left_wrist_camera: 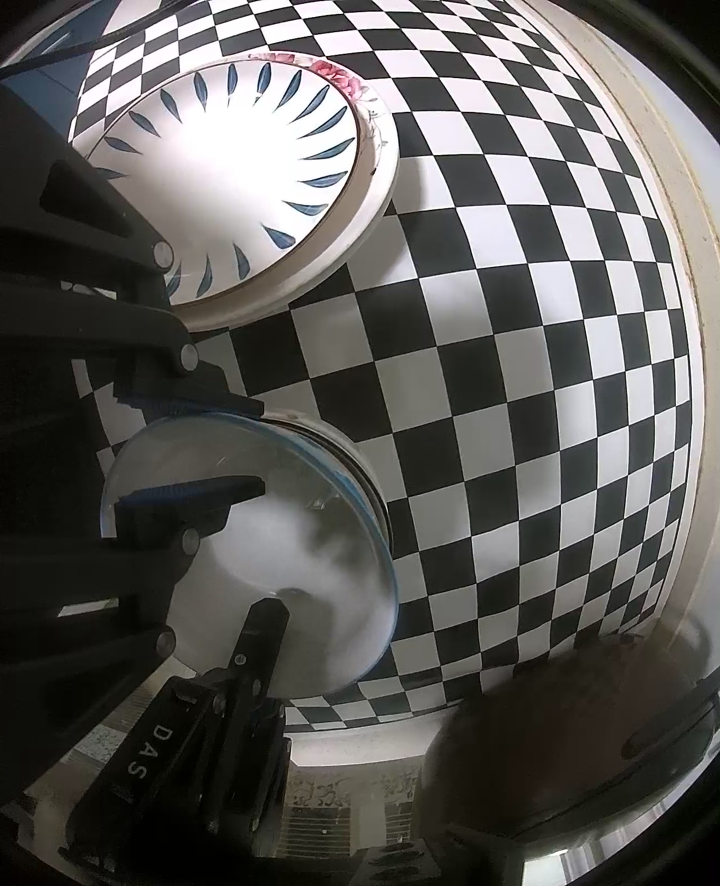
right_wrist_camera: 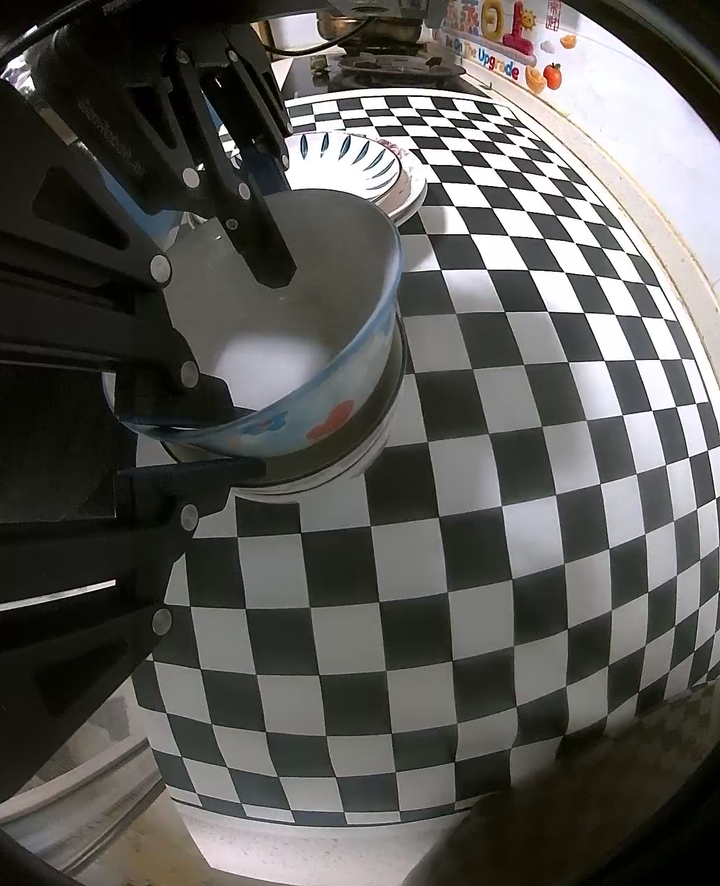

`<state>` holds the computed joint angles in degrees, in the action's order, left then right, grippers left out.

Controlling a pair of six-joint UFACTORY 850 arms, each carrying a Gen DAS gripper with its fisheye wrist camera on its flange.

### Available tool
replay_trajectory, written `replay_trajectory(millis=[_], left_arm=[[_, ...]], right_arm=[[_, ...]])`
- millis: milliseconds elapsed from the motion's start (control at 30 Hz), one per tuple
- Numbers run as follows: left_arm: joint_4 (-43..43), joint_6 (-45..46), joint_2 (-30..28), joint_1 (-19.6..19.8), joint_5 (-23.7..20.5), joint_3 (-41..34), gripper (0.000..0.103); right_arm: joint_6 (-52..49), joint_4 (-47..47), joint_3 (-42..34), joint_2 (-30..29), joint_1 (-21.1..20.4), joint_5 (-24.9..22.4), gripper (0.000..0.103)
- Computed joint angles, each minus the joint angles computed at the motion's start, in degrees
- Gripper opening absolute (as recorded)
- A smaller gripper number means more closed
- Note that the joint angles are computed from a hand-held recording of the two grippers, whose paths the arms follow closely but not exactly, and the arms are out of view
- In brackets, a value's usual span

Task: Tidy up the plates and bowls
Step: 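Carry the bowl stack beside the plate stack with both grippers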

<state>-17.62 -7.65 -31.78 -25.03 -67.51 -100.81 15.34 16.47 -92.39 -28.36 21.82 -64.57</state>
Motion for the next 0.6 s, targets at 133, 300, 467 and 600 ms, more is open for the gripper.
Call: replay_trajectory(millis=[133, 300, 467, 600], left_arm=[[-0.17, -0.26, 0.10, 0.07, 0.02, 0.14, 0.018], [0.01, -0.23, 0.17, 0.13, 0.05, 0.12, 0.018], [0.28, -0.46, 0.23, 0.00, 0.12, 0.12, 0.018], [0.62, -0.72, 0.33, -0.26, 0.37, 0.36, 0.018]], right_arm=[[-0.30, -0.10, -0.68, -0.22, -0.05, -1.02, 0.014], [-1.12, 0.28, -0.66, 0.03, -0.21, -1.45, 0.014], [-1.55, -0.09, -0.02, 0.79, -0.09, -1.41, 0.014], [-1.53, 0.02, 0.42, 1.29, -0.14, -1.10, 0.014]])
